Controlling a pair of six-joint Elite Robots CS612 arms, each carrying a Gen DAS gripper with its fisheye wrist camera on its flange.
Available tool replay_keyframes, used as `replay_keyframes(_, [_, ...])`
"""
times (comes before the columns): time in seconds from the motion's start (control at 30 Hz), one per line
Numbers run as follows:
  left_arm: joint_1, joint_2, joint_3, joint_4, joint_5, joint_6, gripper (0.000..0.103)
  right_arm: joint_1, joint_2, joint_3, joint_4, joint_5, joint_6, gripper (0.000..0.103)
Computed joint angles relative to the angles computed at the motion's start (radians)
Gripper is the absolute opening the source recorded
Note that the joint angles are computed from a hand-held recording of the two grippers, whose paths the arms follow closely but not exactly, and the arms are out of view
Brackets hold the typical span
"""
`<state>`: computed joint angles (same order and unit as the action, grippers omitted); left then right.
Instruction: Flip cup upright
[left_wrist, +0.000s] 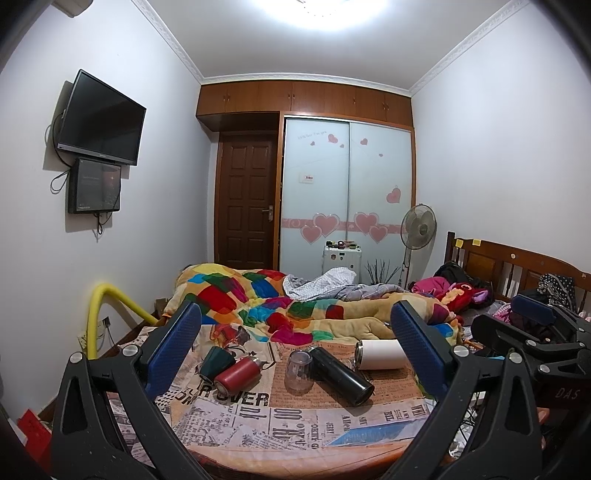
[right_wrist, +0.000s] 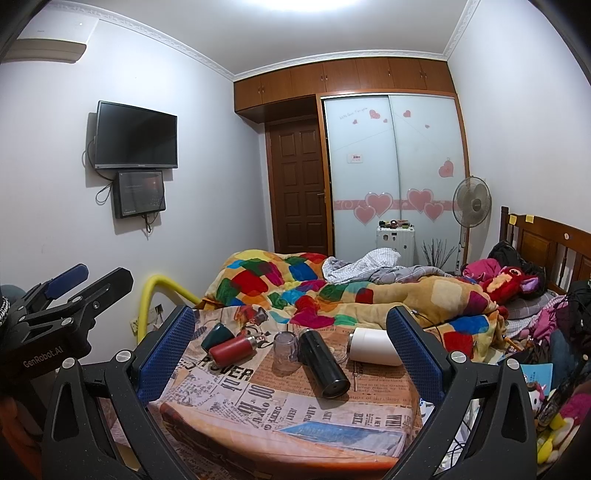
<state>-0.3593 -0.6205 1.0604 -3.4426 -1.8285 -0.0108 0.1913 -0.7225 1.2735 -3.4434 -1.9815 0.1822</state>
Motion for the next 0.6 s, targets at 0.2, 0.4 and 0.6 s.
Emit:
replay_keyframes(0.2, [0.0,0.0,0.0,0.0,0.002,0.001,0.103,-0.001,0.0,0.0,0.001,0.001,0.0,0.103])
replay_keyframes(0.4, [0.0,0.0,0.002,-0.002,0.002,0.001,0.103,-0.002,-0.002,0.004,0.002,0.001,0.002,0.103])
replay_keyframes(0.6, [-0.001,0.011,-0.013,0.016,0.01,0.003,0.103,-0.007,0.0,0.005,0.02,0.004,0.011,0.103])
